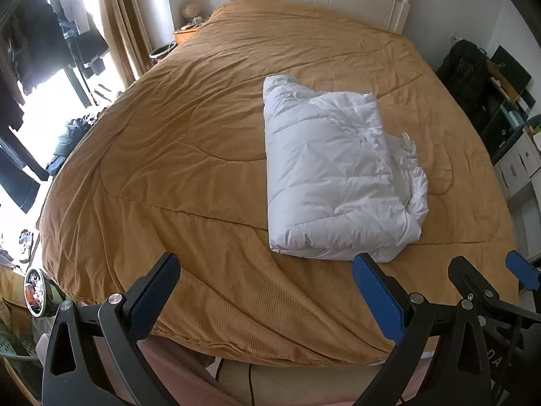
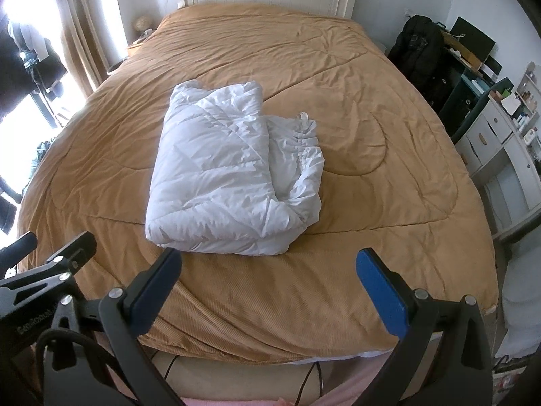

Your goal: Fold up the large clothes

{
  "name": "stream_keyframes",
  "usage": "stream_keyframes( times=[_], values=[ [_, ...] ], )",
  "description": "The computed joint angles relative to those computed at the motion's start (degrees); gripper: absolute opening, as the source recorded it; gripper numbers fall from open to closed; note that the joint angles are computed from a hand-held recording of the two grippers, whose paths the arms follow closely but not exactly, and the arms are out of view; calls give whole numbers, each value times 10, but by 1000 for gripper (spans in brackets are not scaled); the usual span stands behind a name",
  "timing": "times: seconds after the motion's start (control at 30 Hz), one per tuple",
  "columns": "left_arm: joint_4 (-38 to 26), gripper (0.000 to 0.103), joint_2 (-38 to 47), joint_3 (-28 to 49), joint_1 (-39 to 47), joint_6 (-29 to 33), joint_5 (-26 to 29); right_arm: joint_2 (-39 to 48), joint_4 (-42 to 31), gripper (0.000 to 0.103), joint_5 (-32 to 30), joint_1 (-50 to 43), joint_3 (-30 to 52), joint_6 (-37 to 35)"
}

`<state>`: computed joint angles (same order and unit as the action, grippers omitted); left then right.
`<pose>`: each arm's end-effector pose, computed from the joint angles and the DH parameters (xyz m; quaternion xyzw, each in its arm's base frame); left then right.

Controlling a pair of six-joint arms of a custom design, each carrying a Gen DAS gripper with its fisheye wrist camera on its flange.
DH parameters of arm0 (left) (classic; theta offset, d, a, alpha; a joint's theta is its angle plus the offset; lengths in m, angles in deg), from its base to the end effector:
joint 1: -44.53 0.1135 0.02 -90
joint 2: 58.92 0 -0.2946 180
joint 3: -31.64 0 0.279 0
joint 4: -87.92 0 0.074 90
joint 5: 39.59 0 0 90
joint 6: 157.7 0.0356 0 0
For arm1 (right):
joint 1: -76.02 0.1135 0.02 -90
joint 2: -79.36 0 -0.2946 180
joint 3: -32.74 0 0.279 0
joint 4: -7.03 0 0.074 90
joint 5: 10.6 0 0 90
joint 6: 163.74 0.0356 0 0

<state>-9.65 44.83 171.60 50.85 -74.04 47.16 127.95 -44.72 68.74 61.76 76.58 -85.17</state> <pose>0.3652 0.0425 0.4683 -0.1138 0.9619 0.0274 0.2472 0.1599 -0.0339 0.2205 -0.0032 0.9538 0.0229 0.2995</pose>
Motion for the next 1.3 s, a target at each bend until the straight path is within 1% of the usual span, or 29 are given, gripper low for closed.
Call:
stream_keyframes(
  times=[1.3],
  values=[
    [-12, 102, 14, 9, 13, 11, 20, -3, -8, 103, 0, 2, -2, 1]
  ],
)
